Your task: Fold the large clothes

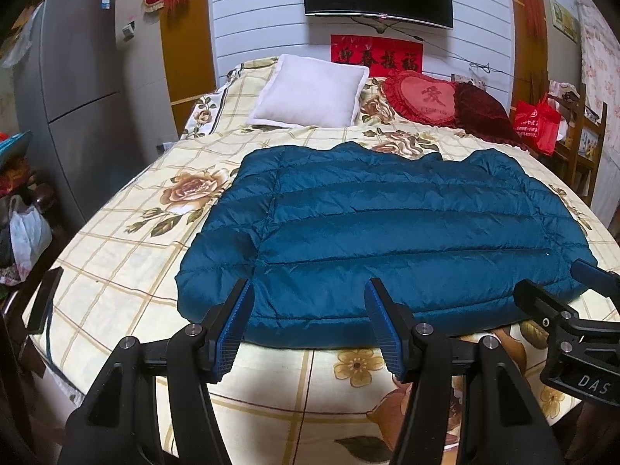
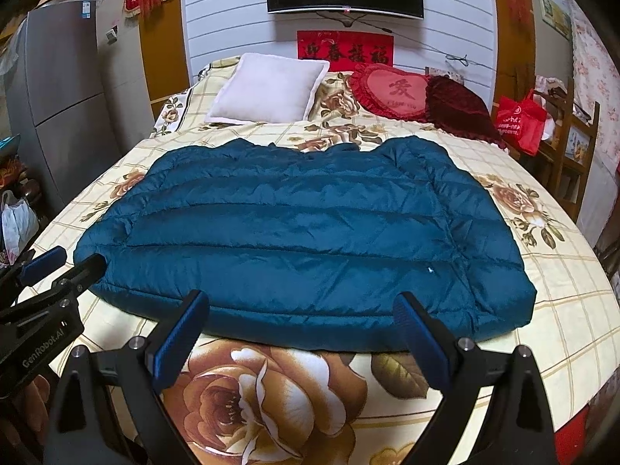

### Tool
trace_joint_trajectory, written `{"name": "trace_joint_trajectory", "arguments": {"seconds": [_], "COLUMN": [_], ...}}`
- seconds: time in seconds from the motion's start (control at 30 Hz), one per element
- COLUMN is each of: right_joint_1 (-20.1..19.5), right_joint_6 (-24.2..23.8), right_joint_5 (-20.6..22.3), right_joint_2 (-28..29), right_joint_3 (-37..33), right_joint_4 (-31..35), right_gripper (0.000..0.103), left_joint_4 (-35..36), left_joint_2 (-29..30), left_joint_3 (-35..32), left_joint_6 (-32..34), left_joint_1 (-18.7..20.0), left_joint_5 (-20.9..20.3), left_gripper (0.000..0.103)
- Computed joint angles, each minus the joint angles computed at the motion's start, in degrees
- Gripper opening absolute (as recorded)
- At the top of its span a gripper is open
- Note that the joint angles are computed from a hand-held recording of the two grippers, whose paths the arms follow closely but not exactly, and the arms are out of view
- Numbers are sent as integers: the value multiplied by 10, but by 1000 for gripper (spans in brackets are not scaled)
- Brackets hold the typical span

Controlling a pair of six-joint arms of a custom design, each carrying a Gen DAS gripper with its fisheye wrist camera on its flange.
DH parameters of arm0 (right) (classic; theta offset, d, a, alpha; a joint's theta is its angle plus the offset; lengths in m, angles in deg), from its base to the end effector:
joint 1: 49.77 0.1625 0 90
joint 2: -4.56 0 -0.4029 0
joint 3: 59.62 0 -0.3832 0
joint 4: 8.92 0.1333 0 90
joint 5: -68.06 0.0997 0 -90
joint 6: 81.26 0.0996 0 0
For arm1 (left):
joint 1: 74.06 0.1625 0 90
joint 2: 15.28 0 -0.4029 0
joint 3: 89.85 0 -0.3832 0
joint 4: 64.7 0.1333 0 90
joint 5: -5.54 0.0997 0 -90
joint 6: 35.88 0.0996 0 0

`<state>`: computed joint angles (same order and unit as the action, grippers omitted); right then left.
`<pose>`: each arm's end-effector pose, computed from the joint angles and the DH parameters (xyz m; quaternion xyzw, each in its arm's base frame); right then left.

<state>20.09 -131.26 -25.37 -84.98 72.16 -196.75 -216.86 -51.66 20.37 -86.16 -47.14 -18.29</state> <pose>-0.0269 -0.4431 0.3339 0.2143 -0.8580 0.3663 0.2895 -0.3625 -0.4358 -0.0262 0.1481 0.8221 -0.4069 0.3695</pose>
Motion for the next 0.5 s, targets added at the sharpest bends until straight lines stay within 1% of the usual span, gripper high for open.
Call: {"name": "trace_joint_trajectory", "arguments": {"seconds": [0.4,0.5], "right_joint_1": [-9,-11], "right_joint_6": [1,1], "right_joint_5": [4,6], "right_joint_2": [4,4], "right_joint_3": [-5,-4], "right_joint_4": [12,15], "right_gripper": [98,98], "left_joint_4": [1,1], "left_joint_2": [3,3], "left_joint_3": [-3,-4], "left_joint_6": [4,3], "left_joint_1": [6,7], "left_joint_5": [7,2], "left_gripper": [57,57]}}
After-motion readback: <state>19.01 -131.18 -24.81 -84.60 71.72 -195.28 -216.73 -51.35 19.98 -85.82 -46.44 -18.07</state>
